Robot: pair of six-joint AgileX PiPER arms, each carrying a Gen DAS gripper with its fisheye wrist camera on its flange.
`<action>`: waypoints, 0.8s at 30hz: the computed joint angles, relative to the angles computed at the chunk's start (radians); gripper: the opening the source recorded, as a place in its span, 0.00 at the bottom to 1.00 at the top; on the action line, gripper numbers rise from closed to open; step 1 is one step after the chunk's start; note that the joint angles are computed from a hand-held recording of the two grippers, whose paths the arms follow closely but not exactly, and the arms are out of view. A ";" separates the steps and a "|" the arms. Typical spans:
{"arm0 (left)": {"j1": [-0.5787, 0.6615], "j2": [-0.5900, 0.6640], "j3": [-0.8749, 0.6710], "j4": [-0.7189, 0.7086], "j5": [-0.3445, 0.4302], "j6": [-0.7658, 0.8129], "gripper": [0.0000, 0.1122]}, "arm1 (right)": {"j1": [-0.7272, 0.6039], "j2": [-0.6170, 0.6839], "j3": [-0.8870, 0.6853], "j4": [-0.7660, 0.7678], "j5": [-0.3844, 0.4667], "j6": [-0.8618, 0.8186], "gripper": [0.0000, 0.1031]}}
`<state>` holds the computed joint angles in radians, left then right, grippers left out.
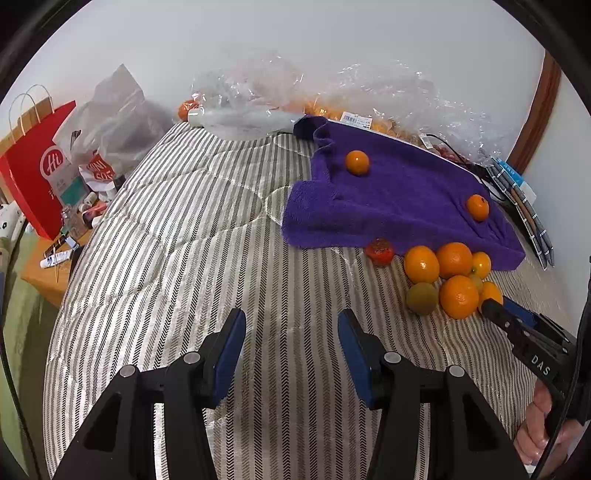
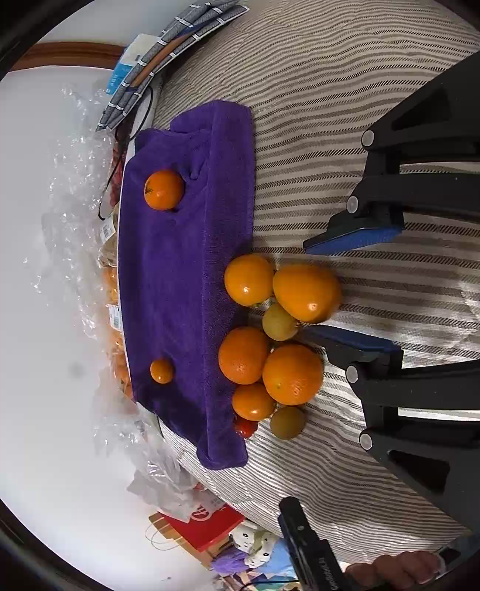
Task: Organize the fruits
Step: 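Grasp another large orange with the right gripper while the left gripper approaches the pile, then grasp the small red fruit with the left gripper while the right gripper holds its orange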
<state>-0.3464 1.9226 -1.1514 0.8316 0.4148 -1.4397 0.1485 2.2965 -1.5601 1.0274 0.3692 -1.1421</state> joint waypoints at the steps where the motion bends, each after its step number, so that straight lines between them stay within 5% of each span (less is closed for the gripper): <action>1: 0.003 -0.001 0.005 0.002 -0.008 -0.002 0.44 | -0.001 0.004 -0.007 0.007 0.010 -0.007 0.32; 10: -0.012 0.031 -0.038 -0.067 -0.021 0.058 0.44 | -0.076 -0.070 0.115 0.152 0.024 -0.223 0.32; 24: -0.063 0.157 -0.255 -0.117 0.124 0.172 0.44 | -0.118 -0.036 0.090 0.143 0.066 -0.270 0.33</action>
<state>-0.4091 2.0798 -1.4068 0.7147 0.5389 -1.2676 0.0300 2.2603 -1.4703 1.1703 0.4356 -1.4126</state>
